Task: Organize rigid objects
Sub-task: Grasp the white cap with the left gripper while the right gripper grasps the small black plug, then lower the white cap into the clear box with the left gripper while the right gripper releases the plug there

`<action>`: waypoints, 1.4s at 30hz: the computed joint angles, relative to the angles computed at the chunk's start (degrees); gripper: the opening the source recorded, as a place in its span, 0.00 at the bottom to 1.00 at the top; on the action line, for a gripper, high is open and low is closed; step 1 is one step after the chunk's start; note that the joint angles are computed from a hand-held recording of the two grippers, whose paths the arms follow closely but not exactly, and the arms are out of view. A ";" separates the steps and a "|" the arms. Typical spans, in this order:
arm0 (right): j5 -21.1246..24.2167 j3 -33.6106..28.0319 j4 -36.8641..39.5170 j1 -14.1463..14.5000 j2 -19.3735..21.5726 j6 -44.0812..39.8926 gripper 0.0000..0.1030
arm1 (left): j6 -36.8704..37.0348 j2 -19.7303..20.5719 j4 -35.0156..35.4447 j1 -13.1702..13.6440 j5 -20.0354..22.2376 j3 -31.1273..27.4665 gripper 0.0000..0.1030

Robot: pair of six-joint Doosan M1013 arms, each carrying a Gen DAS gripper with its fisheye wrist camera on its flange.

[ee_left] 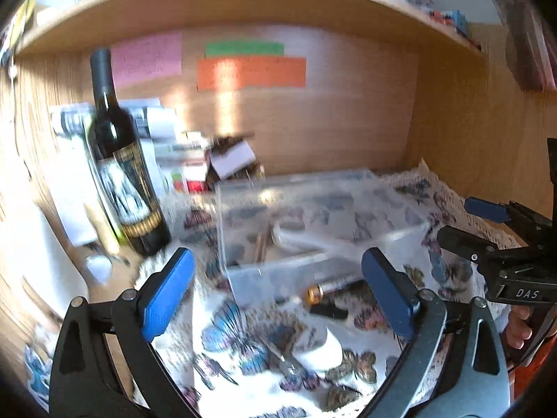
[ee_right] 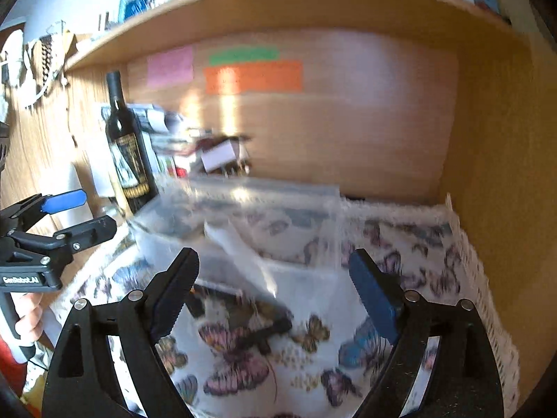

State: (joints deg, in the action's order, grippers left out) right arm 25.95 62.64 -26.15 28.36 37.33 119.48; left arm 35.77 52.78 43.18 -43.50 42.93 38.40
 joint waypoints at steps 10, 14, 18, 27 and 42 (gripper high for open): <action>6.28 -0.26 13.44 -0.99 2.15 -6.04 0.84 | 12.11 3.14 -17.51 0.78 1.38 -2.85 0.75; 8.25 -1.60 17.20 -1.02 3.31 -8.62 0.78 | 15.01 3.95 -19.92 0.76 2.57 -3.57 0.67; 9.86 -2.93 20.25 -1.11 4.30 -9.95 0.67 | 17.68 4.70 -23.04 0.94 3.77 -4.33 0.61; 14.55 -5.73 19.73 -1.19 6.16 -8.46 0.22 | 18.51 4.63 -25.87 1.29 2.97 -3.32 0.44; 6.00 -1.12 13.57 -0.36 2.51 -5.48 0.20 | 7.54 0.50 -14.18 0.96 -3.37 1.98 0.44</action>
